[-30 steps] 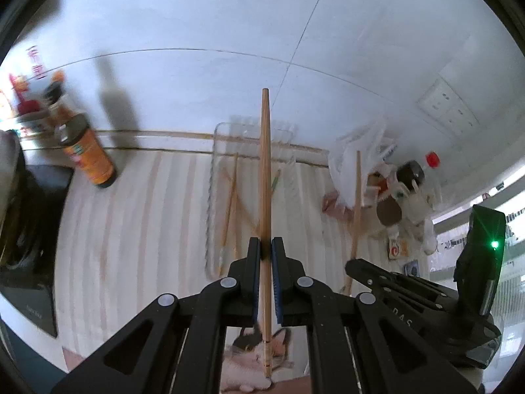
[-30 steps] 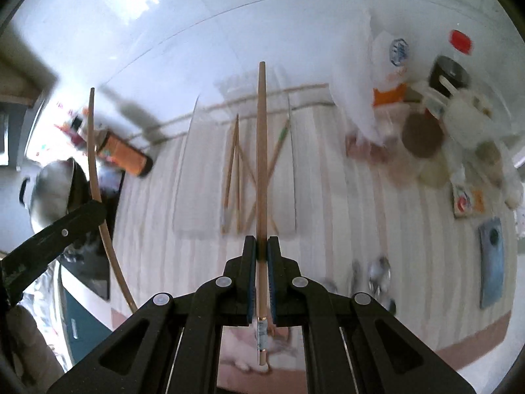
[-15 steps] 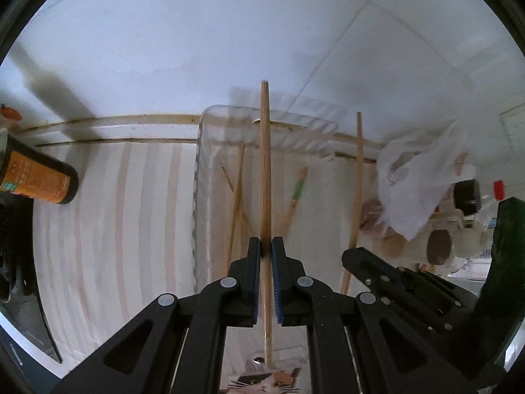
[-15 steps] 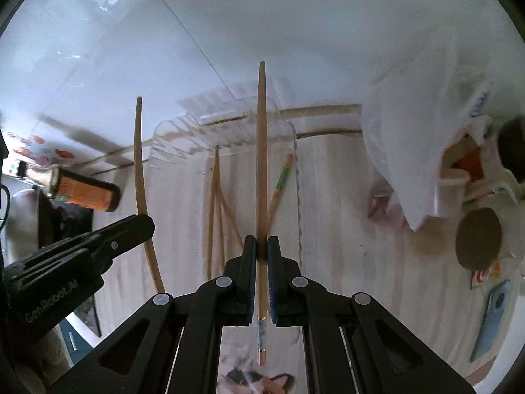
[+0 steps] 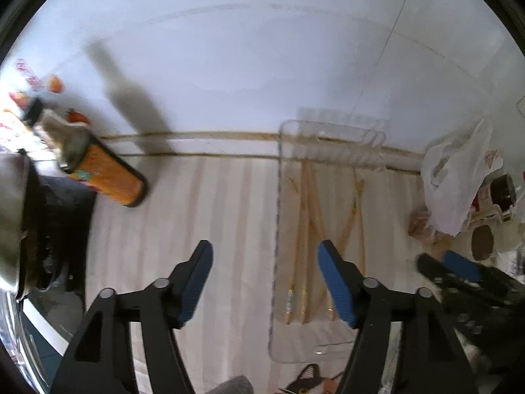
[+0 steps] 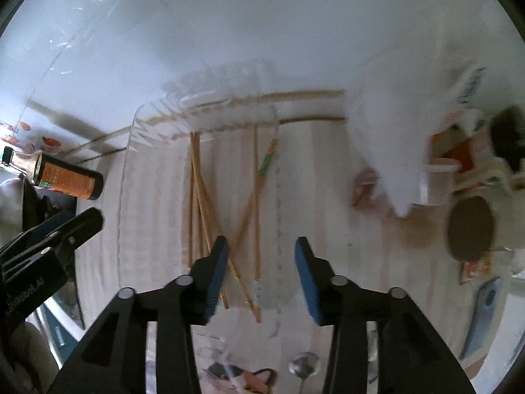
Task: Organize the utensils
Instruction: 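Grasp a steel spoon with the left tool while the right tool reaches toward the spoons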
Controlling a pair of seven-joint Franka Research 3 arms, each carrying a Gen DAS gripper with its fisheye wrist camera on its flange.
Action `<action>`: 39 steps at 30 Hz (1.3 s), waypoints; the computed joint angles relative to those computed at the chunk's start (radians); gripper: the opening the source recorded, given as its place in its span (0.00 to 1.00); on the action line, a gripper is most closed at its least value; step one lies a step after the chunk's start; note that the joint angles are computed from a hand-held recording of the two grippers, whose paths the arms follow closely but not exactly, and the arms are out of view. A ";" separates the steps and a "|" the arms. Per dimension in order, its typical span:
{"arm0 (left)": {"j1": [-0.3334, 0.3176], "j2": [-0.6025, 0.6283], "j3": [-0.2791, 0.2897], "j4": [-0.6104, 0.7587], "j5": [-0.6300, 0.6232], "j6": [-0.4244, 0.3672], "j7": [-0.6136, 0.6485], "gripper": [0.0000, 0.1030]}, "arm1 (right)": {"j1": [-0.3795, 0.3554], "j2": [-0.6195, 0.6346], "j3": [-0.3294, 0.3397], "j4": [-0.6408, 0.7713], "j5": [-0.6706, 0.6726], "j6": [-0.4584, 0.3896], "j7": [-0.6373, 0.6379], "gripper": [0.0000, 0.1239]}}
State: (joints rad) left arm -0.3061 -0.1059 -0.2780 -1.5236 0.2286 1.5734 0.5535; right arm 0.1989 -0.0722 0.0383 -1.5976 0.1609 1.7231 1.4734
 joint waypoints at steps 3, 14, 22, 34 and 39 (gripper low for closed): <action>-0.020 -0.029 -0.032 -0.016 0.087 -0.018 -0.043 0.96 | -0.012 -0.070 -0.007 -0.063 -0.016 0.058 0.008 0.50; -0.133 -0.022 -0.109 -0.043 0.034 -0.005 -0.163 0.99 | -0.128 -0.375 -0.078 -0.336 0.015 0.143 -0.031 0.59; -0.220 0.108 -0.115 -0.103 -0.229 0.224 -0.152 0.78 | -0.269 -0.519 -0.141 -0.511 -0.038 0.056 -0.080 0.24; -0.276 0.270 -0.108 -0.014 -0.238 0.210 -0.125 0.36 | -0.418 -0.552 -0.186 -0.615 -0.083 0.008 -0.108 0.24; -0.288 0.279 -0.107 -0.003 -0.211 0.186 -0.126 0.05 | -0.437 -0.538 -0.182 -0.629 -0.080 -0.001 -0.094 0.24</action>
